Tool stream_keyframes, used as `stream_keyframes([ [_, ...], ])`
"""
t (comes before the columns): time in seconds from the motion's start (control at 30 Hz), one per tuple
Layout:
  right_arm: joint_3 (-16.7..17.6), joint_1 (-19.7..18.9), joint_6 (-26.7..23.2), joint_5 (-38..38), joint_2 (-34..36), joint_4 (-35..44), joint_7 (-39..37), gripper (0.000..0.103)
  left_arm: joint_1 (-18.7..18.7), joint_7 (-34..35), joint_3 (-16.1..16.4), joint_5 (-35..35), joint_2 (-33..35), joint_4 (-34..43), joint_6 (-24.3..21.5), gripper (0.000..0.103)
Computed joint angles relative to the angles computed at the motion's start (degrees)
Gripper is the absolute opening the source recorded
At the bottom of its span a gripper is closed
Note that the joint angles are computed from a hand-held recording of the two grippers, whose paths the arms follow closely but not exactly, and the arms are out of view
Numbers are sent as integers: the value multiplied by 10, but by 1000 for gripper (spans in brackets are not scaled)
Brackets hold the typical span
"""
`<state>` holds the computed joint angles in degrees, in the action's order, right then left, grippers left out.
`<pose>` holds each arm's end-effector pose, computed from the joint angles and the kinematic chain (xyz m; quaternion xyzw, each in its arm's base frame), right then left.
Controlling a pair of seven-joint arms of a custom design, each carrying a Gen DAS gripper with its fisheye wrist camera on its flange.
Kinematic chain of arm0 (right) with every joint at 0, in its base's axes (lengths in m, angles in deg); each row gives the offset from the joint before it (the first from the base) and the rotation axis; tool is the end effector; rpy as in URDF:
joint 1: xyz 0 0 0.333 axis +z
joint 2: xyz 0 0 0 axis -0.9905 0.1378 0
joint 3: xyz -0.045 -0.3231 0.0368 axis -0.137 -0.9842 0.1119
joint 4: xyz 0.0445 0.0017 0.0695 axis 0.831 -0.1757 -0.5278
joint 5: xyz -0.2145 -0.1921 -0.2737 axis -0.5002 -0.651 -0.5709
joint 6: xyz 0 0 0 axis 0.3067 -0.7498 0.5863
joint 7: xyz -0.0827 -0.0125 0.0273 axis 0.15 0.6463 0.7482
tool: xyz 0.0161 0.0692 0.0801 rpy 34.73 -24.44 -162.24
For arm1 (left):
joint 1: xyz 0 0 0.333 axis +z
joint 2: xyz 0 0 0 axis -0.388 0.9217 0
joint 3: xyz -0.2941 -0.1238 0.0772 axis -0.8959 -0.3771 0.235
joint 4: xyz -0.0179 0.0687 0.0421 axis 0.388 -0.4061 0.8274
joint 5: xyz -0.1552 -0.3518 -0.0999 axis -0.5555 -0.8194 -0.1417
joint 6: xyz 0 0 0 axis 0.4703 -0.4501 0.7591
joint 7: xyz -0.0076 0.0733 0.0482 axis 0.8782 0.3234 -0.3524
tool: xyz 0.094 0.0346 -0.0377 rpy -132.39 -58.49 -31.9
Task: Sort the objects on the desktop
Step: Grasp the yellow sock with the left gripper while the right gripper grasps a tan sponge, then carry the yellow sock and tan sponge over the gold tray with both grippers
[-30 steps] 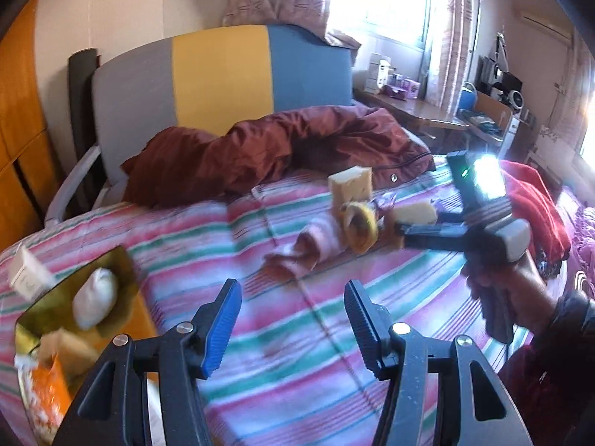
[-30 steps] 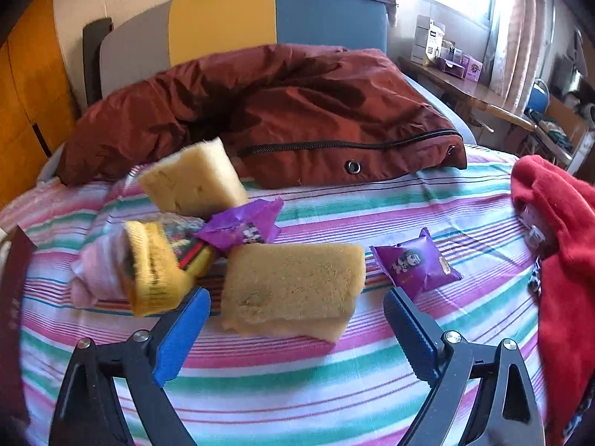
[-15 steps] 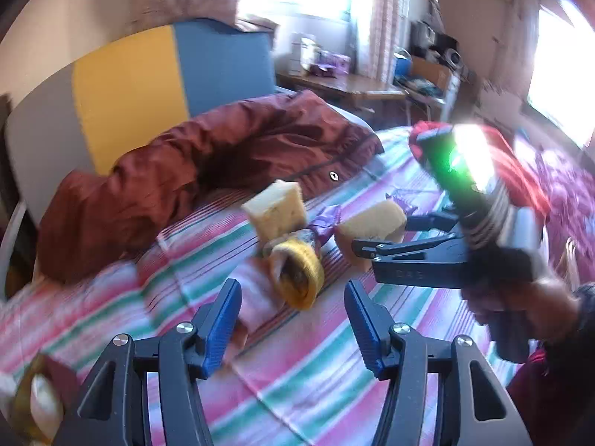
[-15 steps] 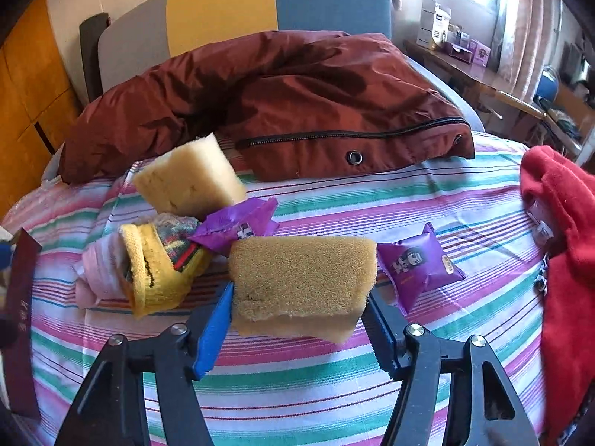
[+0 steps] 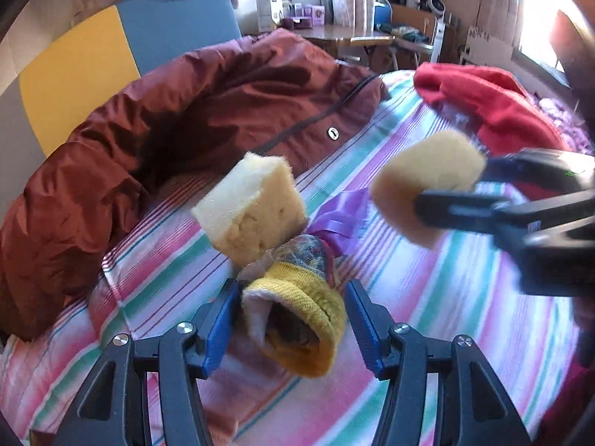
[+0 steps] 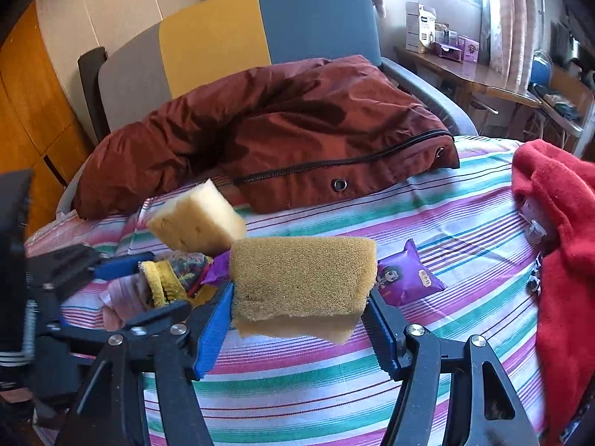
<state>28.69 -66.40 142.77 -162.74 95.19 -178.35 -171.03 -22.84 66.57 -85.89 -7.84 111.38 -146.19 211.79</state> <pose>0.5250 0.1728 0.3036 -0.5062 0.7947 -0.2325 0.2410 0.6327 -0.2710 0.2744 -0.2384 0.9271 -0.2702 0.1031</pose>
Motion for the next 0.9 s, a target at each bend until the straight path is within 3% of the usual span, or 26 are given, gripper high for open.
stream_keyframes([
  [0.1,-1,0,-2,-11,-4,-2,10,67,-19,-11,17,14,9,6,14,48],
  [0.2,1,-1,-4,-20,-7,-3,19,67,-13,-16,11,17,13,6,16,41],
  [0.27,3,-2,-9,-23,-8,-3,21,67,9,-5,-12,11,6,-11,29,35],
  [0.37,5,-3,-10,-42,-11,-3,35,67,50,2,-51,-16,-5,-31,23,34],
  [0.47,9,-5,-6,-69,-11,0,49,67,104,26,-102,-57,-29,-75,40,34],
  [0.73,26,-7,22,-147,5,27,71,67,317,108,-312,-186,-88,-214,119,34],
  [0.9,39,-4,29,-168,17,41,67,67,400,69,-375,-191,-108,-260,155,34],
])
